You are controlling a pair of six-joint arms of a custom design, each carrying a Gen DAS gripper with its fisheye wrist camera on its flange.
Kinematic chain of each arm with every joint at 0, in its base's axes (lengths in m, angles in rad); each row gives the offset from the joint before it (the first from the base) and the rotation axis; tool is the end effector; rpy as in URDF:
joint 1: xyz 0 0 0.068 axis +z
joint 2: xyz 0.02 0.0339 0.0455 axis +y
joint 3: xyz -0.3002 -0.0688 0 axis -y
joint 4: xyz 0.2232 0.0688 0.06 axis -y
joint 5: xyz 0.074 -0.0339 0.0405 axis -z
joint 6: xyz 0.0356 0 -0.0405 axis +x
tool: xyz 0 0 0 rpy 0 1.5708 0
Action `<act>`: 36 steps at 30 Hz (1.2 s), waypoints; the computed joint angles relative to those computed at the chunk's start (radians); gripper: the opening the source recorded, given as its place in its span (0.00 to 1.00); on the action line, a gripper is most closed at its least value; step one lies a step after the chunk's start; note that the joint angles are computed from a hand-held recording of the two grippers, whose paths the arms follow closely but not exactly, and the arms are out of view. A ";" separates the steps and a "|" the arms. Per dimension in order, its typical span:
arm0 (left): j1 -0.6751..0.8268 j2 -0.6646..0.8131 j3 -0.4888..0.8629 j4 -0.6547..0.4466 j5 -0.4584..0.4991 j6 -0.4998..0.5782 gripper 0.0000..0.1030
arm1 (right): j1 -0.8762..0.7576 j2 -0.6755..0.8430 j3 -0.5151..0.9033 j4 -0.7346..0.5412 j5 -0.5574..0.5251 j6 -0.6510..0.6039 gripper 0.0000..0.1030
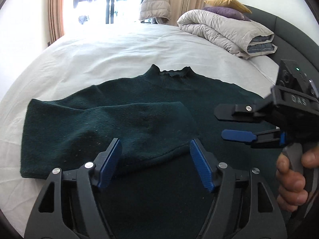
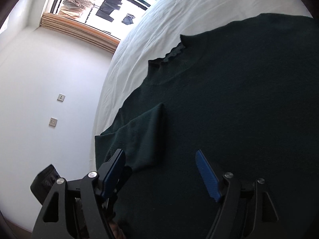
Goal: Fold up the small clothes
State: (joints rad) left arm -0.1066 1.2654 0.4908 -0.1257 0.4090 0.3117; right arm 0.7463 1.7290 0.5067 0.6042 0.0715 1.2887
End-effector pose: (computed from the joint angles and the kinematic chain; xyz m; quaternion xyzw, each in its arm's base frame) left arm 0.1949 -0.0351 0.2030 0.2573 0.8906 -0.1578 0.3401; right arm 0.2140 0.1944 0.1572 0.2537 0.8513 0.3732 0.2678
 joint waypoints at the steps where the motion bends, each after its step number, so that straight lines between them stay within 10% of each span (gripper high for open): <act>1: 0.043 -0.026 0.014 -0.057 0.034 0.037 0.68 | -0.015 0.025 0.031 -0.018 -0.026 0.008 0.74; 9: 0.401 0.076 0.091 -0.204 0.244 0.191 0.68 | -0.074 0.161 0.237 -0.152 -0.160 -0.013 0.70; 12: 0.466 0.125 0.092 -0.195 0.270 0.207 0.68 | -0.091 0.192 0.312 -0.232 -0.174 -0.049 0.58; 16: 0.498 0.149 0.081 -0.166 0.292 0.216 0.68 | -0.096 0.217 0.400 -0.365 -0.163 -0.143 0.17; 19: 0.516 0.161 0.090 -0.168 0.301 0.225 0.68 | -0.097 0.173 0.389 -0.394 -0.121 -0.181 0.09; 36: 0.615 0.187 0.103 -0.191 0.348 0.268 0.68 | -0.360 -0.144 0.102 -0.463 -0.043 -0.280 0.09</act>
